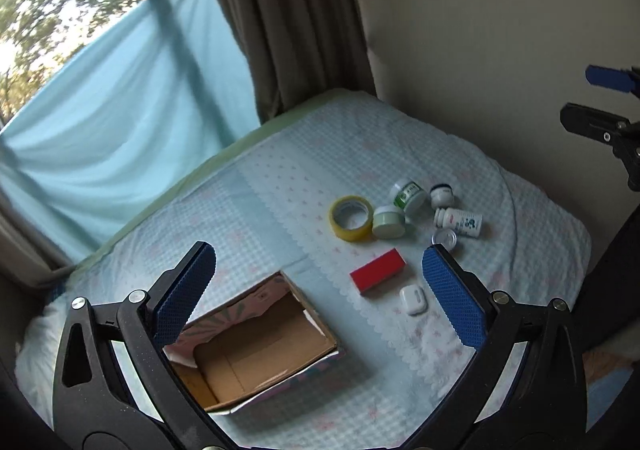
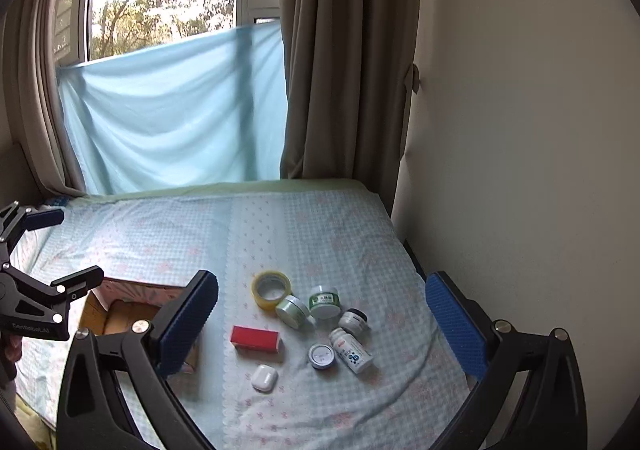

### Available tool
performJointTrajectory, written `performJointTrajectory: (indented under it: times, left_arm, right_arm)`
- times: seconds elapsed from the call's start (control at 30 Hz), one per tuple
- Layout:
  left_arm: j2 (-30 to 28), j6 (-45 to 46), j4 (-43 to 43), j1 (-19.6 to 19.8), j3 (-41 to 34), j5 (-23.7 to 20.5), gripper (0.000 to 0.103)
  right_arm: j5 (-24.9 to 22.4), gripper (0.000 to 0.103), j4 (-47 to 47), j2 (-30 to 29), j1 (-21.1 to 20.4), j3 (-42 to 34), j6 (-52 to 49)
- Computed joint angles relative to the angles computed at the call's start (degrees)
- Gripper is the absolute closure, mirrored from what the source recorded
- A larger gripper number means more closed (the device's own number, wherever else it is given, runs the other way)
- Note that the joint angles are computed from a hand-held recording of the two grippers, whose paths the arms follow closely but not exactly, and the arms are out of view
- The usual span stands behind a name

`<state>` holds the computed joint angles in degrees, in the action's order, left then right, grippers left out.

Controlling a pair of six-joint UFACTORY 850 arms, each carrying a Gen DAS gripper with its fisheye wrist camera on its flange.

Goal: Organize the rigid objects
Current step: 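Grasp the red box with the left tool while the right grasps the L'Oreal jar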

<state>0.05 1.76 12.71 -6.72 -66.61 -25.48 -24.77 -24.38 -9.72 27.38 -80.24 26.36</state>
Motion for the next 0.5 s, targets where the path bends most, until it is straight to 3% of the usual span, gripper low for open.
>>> performJointTrajectory:
  times: [0.27, 0.5]
  left_arm:
    - [-19.1, 17.6, -6.0, -3.6, -7.5, -3.3, 0.000]
    - [-32.6, 21.2, -2.3, -4.5, -15.1, -7.5, 0.000]
  right_arm:
    - [-2.4, 0.000, 15.4, -13.6, -6.5, -5.8, -12.8]
    - [-9.1, 0.000, 28.9, -28.0, -10.5, -16.6, -19.2]
